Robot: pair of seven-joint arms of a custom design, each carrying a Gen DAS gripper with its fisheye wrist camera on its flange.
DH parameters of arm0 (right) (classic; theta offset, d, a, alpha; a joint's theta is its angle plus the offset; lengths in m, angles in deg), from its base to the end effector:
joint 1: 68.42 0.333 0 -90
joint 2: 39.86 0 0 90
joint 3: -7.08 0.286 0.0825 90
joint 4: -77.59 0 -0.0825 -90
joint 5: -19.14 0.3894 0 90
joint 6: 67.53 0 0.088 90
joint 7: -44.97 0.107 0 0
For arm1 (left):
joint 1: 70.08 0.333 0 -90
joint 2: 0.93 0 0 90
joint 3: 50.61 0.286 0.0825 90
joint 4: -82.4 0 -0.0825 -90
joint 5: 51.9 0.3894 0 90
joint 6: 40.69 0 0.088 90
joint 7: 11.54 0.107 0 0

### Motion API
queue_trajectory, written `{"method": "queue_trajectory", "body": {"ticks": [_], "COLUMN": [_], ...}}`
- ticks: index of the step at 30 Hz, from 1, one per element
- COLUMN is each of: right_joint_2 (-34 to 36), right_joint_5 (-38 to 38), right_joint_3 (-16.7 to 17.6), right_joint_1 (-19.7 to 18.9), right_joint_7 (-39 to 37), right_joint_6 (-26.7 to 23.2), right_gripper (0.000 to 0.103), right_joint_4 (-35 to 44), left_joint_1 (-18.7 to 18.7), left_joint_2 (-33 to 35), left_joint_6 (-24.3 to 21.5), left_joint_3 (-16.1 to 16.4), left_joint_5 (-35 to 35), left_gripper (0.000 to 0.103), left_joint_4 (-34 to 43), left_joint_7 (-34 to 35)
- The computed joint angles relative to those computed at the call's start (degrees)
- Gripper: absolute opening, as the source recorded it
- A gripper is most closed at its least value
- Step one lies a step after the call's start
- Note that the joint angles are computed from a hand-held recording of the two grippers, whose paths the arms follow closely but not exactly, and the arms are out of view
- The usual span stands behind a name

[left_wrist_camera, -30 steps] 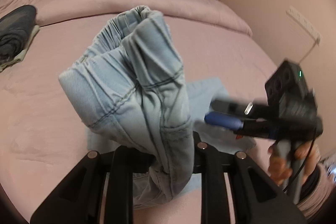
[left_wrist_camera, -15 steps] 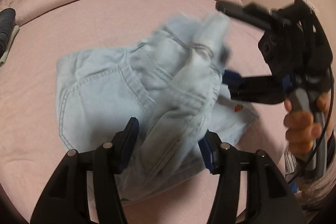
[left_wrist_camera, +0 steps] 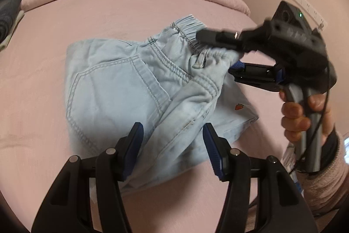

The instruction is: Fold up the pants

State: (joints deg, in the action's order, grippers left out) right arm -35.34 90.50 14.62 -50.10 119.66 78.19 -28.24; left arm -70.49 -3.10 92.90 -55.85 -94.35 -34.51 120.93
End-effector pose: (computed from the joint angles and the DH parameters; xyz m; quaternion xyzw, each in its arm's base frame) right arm 0.5722 0.2620 0.5096 -0.5533 0.6472 0.1997 0.4848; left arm 0.5755 -0.0688 0.4649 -0.5185 0.7868 -0.3349 0.0034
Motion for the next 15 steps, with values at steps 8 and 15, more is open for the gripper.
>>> {"method": "queue_trajectory", "body": {"ticks": [8,15], "right_joint_2": [-1.98,-5.02], "right_joint_5": [-17.45,-18.71], "right_joint_3": [0.04,-0.45], "right_joint_1": [1.74,2.62], "right_joint_7": [5.05,2.62], "right_joint_6": [4.46,7.23], "right_gripper": [0.027,0.026], "right_joint_4": [-2.17,-5.65], "left_joint_1": [1.37,2.21], "left_joint_2": [-4.31,-4.28], "left_joint_6": [-2.68,-2.29], "left_joint_3": [2.69,2.95], "left_joint_5": [-9.2,-8.72], "left_gripper": [0.066,0.066], "left_joint_4": [-3.59,-3.91], "left_joint_7": [-1.15,-7.24]}}
